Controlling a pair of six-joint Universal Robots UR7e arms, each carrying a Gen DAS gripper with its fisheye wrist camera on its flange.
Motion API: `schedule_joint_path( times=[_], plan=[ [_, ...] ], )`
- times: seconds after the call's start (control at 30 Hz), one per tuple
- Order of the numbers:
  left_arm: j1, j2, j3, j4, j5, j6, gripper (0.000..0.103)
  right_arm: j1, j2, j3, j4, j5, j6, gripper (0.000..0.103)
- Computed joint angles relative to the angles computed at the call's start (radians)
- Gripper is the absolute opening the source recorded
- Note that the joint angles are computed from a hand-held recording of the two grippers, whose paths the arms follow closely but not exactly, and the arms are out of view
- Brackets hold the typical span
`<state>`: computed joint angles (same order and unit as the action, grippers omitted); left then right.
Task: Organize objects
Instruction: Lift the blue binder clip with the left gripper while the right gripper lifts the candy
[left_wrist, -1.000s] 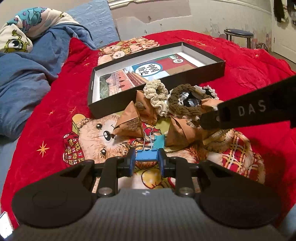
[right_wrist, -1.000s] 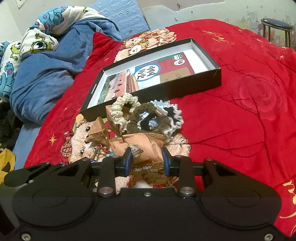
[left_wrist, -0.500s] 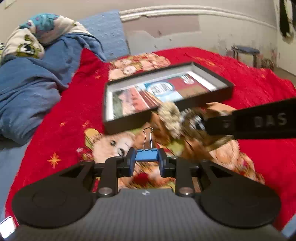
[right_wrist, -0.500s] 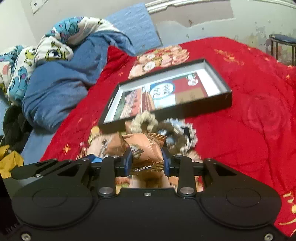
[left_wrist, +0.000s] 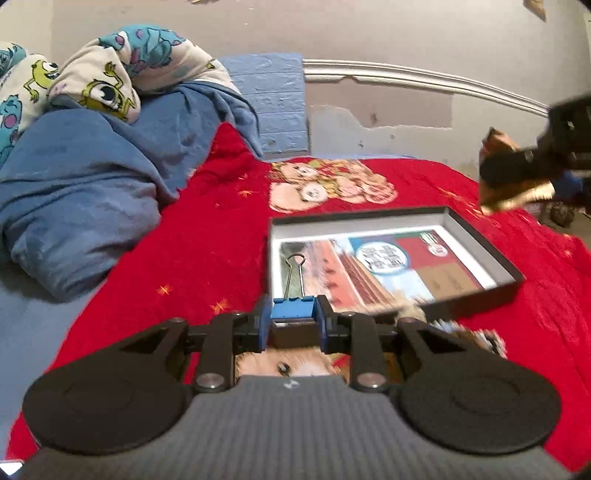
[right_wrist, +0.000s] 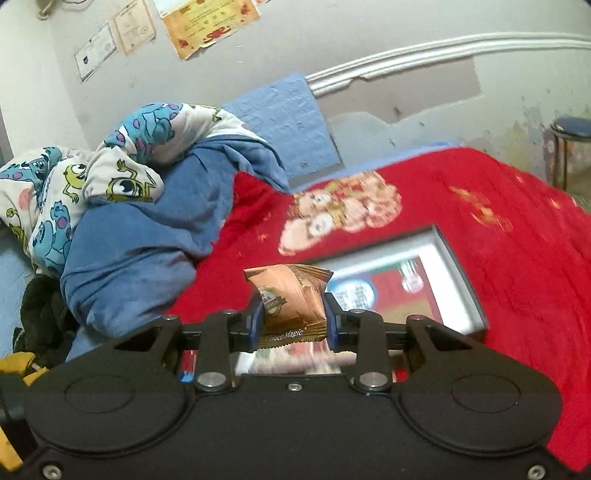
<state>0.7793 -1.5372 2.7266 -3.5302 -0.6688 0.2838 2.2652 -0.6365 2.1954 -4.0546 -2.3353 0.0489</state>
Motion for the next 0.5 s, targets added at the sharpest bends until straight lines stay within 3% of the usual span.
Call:
schedule_joint_path(
  times=[0.13, 0.23, 0.37, 0.5],
  plan=[
    [0.059, 0.110, -0.113, -0.102, -0.013, 0.068, 0.029, -0.035, -0.044, -0.084, 0.180, 0.048, -0.015, 0.031],
    [0.120, 0.136, -0.208, -0.034, -0.079, 0.016, 0.029, -0.059, -0.017, -0.152, 0.241, 0.019, 0.006, 0.031],
    [0.189, 0.179, -0.270, -0.037, -0.164, 0.035, 0.029, -0.123, 0.022, -0.194, 0.252, 0.073, 0.049, 0.031],
    [0.273, 0.180, -0.311, 0.082, -0.277, -0.031, 0.029, -0.178, 0.075, -0.219, 0.245, 0.080, 0.064, 0.031]
  ],
)
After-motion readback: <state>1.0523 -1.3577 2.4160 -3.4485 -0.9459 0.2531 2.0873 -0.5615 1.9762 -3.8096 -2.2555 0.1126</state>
